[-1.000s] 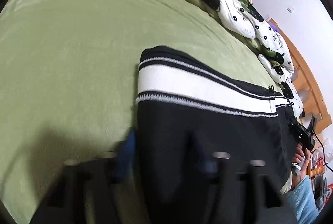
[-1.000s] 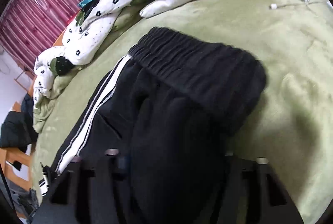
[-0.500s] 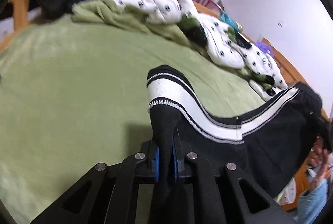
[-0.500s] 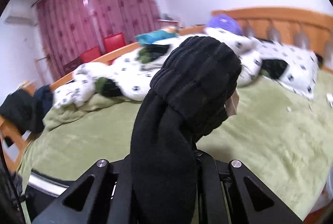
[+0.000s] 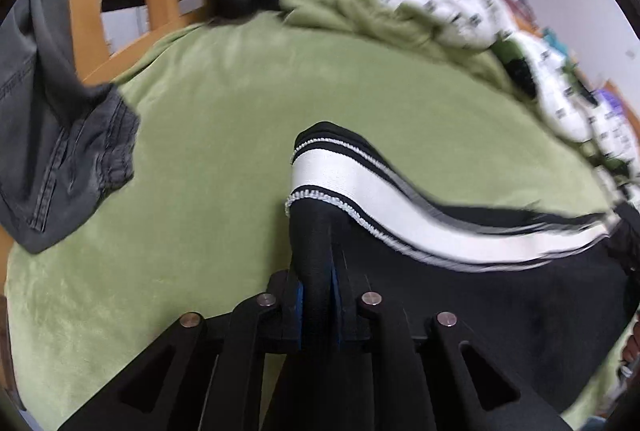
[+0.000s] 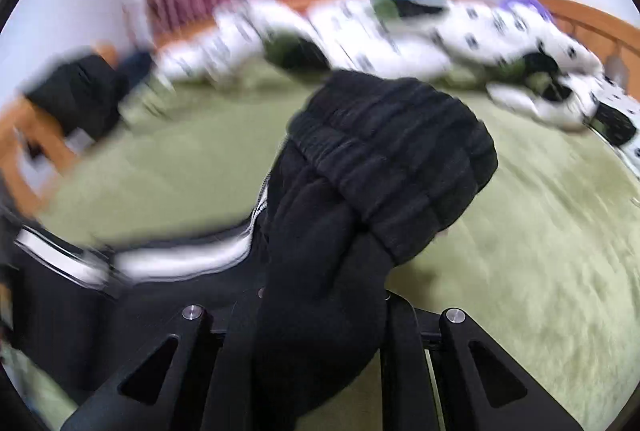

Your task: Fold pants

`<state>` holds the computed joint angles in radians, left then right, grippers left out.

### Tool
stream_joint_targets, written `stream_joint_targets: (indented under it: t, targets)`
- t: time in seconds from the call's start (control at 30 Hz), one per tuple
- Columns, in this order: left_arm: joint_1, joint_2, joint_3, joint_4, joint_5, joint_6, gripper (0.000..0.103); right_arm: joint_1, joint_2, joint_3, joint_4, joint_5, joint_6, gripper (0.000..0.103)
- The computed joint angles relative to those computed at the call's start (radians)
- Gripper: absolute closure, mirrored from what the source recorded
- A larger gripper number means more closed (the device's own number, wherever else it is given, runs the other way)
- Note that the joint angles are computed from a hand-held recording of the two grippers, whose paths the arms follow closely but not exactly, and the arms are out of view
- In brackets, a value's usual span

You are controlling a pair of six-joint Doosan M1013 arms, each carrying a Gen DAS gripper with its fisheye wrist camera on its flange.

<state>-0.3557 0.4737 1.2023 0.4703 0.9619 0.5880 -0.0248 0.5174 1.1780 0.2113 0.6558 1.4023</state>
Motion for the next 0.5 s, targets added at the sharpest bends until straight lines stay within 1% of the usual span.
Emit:
stream_joint_targets:
  t: [0.03,0.07,0.1,0.13,0.17,0.2,0.23,0.27,0.3,0.33,0.37,0.43,0.47,0.5]
  targets:
    - [0.001,0.005,0.002,0.006,0.015,0.003,0.084,-0.01,0.012,-0.005,0.02,0.021,0.002,0.086]
    - [0.001,0.013,-0.006,0.012,0.04,0.004,0.078,-0.028,0.023,-0.01,0.089,0.054,-0.029,0.085]
    - [0.001,0.015,-0.007,0.017,0.06,-0.001,0.077,-0.047,0.036,-0.024,0.159,0.106,-0.064,0.082]
    - [0.001,0.012,-0.003,0.027,0.073,-0.011,0.078,-0.059,0.046,-0.038,0.198,0.153,-0.09,0.081]
    - [-0.002,0.008,0.004,0.04,0.084,-0.024,0.078,-0.067,0.05,-0.045,0.216,0.188,-0.105,0.079]
    - [-0.005,0.002,0.009,0.045,0.089,-0.036,0.077,-0.073,0.047,-0.042,0.225,0.212,-0.107,0.075]
    - [-0.007,-0.006,0.017,0.044,0.086,-0.047,0.074,-0.076,0.04,-0.036,0.214,0.231,-0.092,0.069]
    - [-0.011,-0.019,0.031,0.04,0.07,-0.061,0.067,-0.076,0.034,-0.027,0.195,0.237,-0.079,0.067]
    - [-0.015,-0.029,0.043,0.04,0.057,-0.067,0.063,-0.079,0.024,-0.02,0.173,0.25,-0.068,0.065]
    - [-0.023,-0.043,0.059,0.047,0.037,-0.074,0.062,-0.081,0.01,-0.003,0.162,0.245,-0.067,0.065]
    - [-0.031,-0.052,0.071,0.058,0.026,-0.082,0.062,-0.082,-0.009,0.02,0.146,0.222,-0.062,0.064]
    - [-0.053,-0.069,0.092,0.083,0.011,-0.094,0.058,-0.074,-0.062,0.083,0.061,0.136,-0.042,0.064]
    - [-0.063,-0.076,0.102,0.093,0.005,-0.096,0.051,-0.071,-0.081,0.109,0.035,0.093,-0.041,0.064]
    - [-0.073,-0.081,0.113,0.102,0.0,-0.104,0.048,-0.065,-0.107,0.145,0.006,0.025,-0.029,0.064]
